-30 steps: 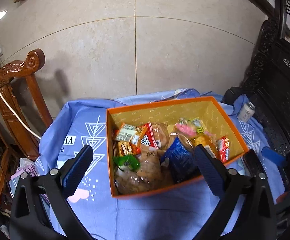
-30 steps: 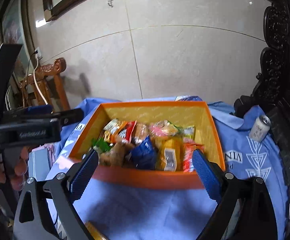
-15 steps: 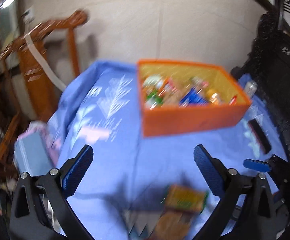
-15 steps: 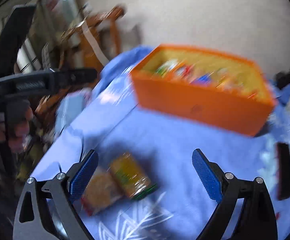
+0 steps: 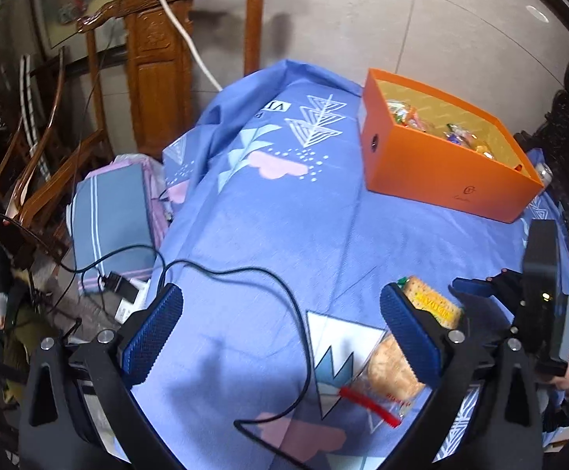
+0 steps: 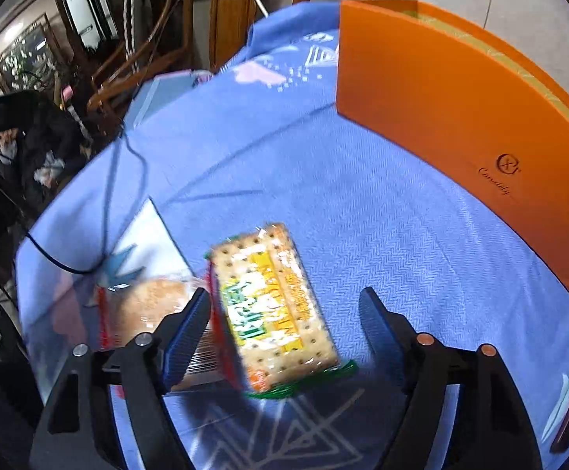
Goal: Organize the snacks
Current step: 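Grasp a round biscuit bag with the left tool while the right tool grasps a WEIDAN cracker pack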
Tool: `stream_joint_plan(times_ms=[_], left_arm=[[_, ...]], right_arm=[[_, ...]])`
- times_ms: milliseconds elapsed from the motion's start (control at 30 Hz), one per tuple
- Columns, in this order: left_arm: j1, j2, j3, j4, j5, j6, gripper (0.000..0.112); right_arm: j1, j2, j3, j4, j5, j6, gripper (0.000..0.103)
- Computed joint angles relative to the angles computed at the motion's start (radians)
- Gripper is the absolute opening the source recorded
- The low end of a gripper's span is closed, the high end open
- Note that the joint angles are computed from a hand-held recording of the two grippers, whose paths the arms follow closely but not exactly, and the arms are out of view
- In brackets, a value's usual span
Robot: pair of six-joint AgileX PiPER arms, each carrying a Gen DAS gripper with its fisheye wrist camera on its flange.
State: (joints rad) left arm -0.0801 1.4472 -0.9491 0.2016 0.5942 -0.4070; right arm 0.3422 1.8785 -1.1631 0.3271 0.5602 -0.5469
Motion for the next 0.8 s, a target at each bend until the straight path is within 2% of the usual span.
stream_joint_plan(times_ms=[67,133,200,233,367,500,700,800], left_arm=[[0.004,-0.006,0.006,0.008,0.007,-0.009,0.099],[0.004,-0.008,0.012,0.008,0.013,-0.009,0.099],[-0.005,-0.003,0.012,0.011,0.017,-0.006,0.099],[-0.013,0.000,0.011,0.010,0.018,-0.003,0.099],[-0.057,0.037,0.011,-0.009,-0.018,0.057,0.099],[-0.129,0.127,0.003,-0.004,-0.081,0.126,0.099],[-0.215,0.268,-0.045,-0.096,-0.128,0.282,0.099],[-0.249,0.307,-0.045,-0.142,-0.144,0.369,0.099]], right_arm=[[0.008,0.026,-0.011,-0.026,-0.002,0.020,0.074],[0.032,0.018,0.025,-0.081,-0.062,0.044,0.073],[0.032,0.000,0.050,-0.065,-0.077,0.036,0.059],[0.033,-0.014,0.069,-0.095,-0.099,0.077,0.047],[-0.024,-0.078,0.159,-0.159,-0.145,0.242,0.047],[-0.121,-0.197,0.288,-0.031,-0.157,0.208,0.047],[-0.171,-0.413,0.486,0.005,-0.163,0.239,0.047],[-0.136,-0.467,0.535,-0.104,-0.164,0.403,0.047]])
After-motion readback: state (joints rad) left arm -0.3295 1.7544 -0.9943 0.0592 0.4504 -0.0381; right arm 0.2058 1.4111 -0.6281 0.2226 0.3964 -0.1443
